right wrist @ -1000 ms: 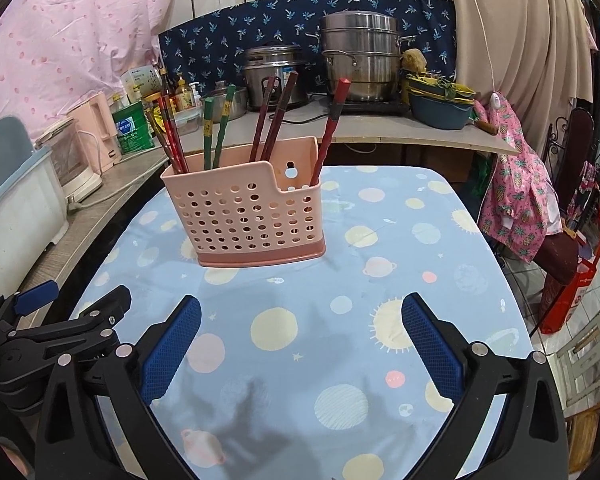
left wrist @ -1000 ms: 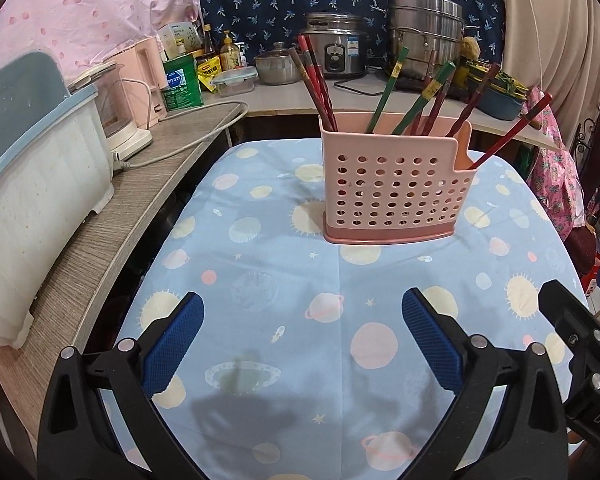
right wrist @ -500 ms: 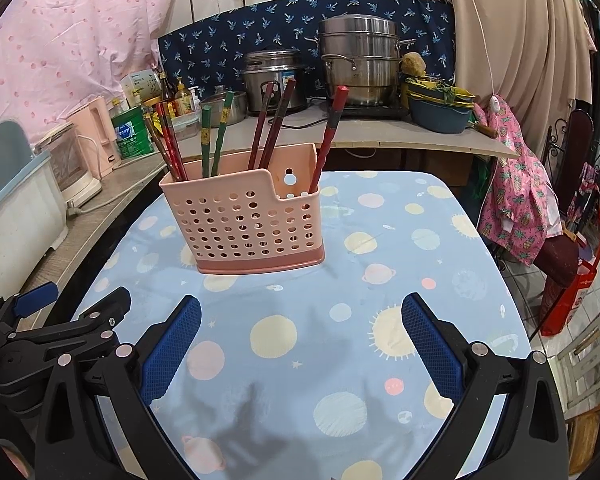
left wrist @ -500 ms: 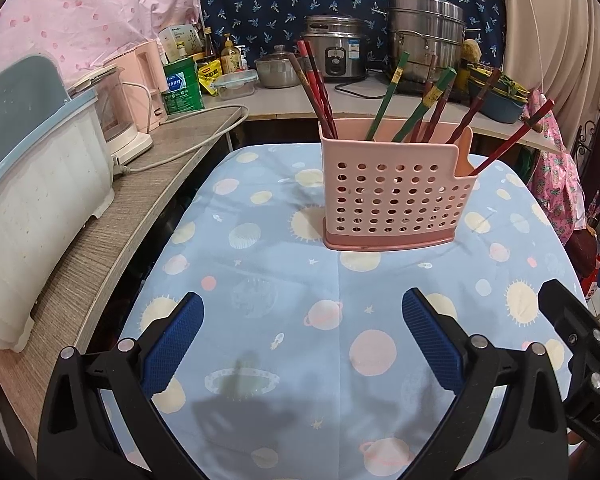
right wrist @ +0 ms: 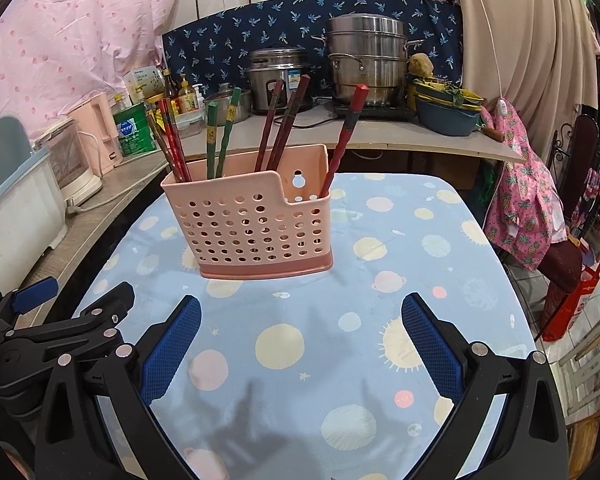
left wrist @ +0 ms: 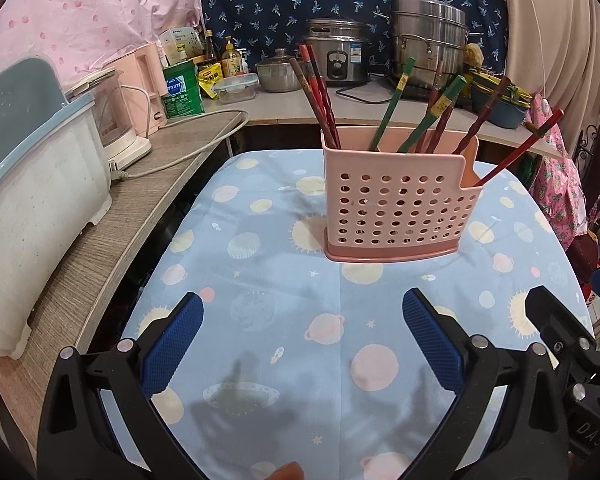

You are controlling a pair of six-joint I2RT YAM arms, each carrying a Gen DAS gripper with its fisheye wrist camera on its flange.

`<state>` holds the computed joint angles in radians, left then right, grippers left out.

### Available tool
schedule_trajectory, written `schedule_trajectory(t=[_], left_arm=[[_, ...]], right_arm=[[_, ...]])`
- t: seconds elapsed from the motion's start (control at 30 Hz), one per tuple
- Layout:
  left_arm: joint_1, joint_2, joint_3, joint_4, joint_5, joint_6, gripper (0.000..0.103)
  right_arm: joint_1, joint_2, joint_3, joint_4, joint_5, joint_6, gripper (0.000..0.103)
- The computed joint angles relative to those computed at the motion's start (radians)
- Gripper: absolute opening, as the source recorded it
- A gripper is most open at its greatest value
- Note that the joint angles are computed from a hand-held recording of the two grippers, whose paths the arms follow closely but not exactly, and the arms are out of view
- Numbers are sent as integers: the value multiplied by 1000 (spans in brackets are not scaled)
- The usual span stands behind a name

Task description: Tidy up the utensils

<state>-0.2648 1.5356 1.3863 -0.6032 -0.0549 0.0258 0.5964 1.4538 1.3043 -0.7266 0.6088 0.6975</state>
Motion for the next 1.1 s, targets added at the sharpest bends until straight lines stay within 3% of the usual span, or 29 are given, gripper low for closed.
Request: schedule_trajectory(t=[0.67, 1.1], left_arm=[[-10, 94, 85, 11, 12, -29, 96], [-14, 117, 100, 23, -34, -46, 96]], right_arm=[[-64, 42, 7, 49, -31, -54, 97], [-93, 50, 6, 69, -53, -77, 97]])
